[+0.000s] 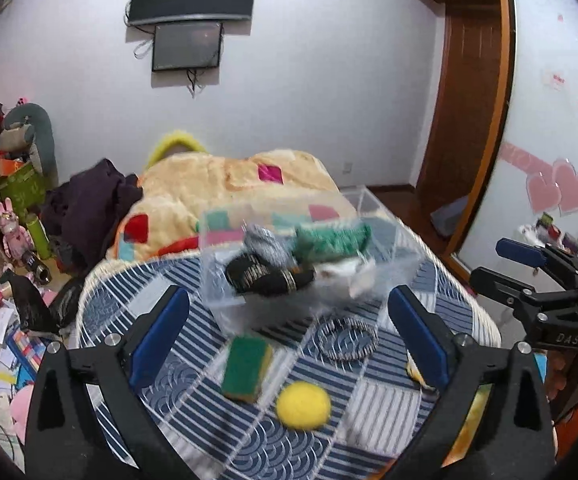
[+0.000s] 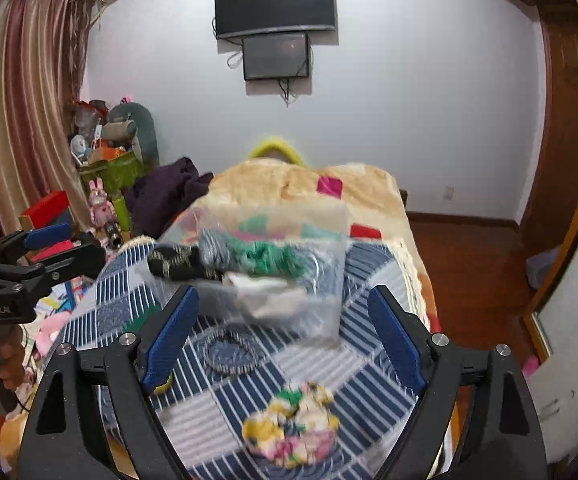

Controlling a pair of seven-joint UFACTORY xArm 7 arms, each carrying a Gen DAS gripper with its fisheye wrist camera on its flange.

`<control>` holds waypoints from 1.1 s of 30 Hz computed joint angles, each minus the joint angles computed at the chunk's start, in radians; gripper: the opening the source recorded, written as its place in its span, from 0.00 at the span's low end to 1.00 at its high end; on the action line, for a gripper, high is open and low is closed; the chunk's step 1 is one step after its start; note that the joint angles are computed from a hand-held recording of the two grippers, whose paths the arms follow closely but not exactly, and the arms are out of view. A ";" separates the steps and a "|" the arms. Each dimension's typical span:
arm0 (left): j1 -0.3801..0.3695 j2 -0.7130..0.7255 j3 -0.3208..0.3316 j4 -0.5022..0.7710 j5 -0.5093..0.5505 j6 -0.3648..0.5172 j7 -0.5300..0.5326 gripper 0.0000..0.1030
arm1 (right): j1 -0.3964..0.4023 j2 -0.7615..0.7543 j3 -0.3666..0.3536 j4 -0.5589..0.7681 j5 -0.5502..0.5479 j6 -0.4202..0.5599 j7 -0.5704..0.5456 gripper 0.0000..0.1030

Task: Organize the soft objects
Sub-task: 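Grasp the yellow felt ball with the left tool while the right tool grasps the floral scrunchie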

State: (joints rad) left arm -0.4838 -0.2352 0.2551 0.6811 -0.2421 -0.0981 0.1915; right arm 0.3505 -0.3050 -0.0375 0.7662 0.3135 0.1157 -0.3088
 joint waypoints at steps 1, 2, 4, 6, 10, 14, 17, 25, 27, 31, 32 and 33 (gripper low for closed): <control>0.001 -0.001 -0.006 -0.009 0.000 0.003 -0.003 0.98 | -0.010 -0.007 0.007 -0.014 -0.008 0.007 0.009 0.82; -0.001 0.004 -0.010 -0.015 -0.002 0.014 -0.007 0.98 | -0.012 -0.013 0.006 -0.029 -0.009 0.017 0.011 0.82; -0.003 0.014 -0.015 -0.020 -0.015 0.033 -0.006 0.98 | -0.015 -0.019 0.007 -0.043 -0.010 0.039 0.017 0.82; 0.018 0.030 -0.044 -0.026 -0.031 0.050 -0.007 0.98 | -0.024 -0.027 0.013 -0.072 -0.016 0.049 0.023 0.82; 0.082 0.064 -0.112 -0.043 -0.046 0.069 -0.016 0.98 | -0.055 -0.027 0.036 -0.108 -0.055 0.064 0.052 0.82; 0.106 0.096 -0.143 -0.046 -0.094 0.098 0.007 0.98 | -0.035 -0.024 0.007 -0.134 -0.029 0.089 0.035 0.82; 0.146 0.121 -0.185 -0.044 -0.109 0.105 0.009 0.97 | -0.044 -0.015 0.009 -0.139 -0.022 0.110 0.031 0.82; 0.159 0.168 -0.230 -0.016 -0.278 0.143 0.157 0.71 | -0.064 0.010 0.029 -0.168 -0.010 0.102 0.028 0.82; 0.174 0.174 -0.250 -0.011 -0.302 0.152 0.184 0.60 | -0.071 0.004 0.041 -0.180 -0.027 0.081 0.037 0.78; 0.189 0.171 -0.272 -0.009 -0.375 0.159 0.256 0.43 | -0.081 -0.004 0.054 -0.191 -0.074 0.059 0.051 0.39; 0.180 0.166 -0.268 -0.007 -0.424 0.159 0.301 0.43 | -0.070 -0.005 0.041 -0.189 -0.067 0.063 0.045 0.34; 0.171 0.160 -0.266 -0.006 -0.468 0.155 0.341 0.43 | -0.054 -0.001 0.026 -0.182 -0.051 0.065 0.037 0.25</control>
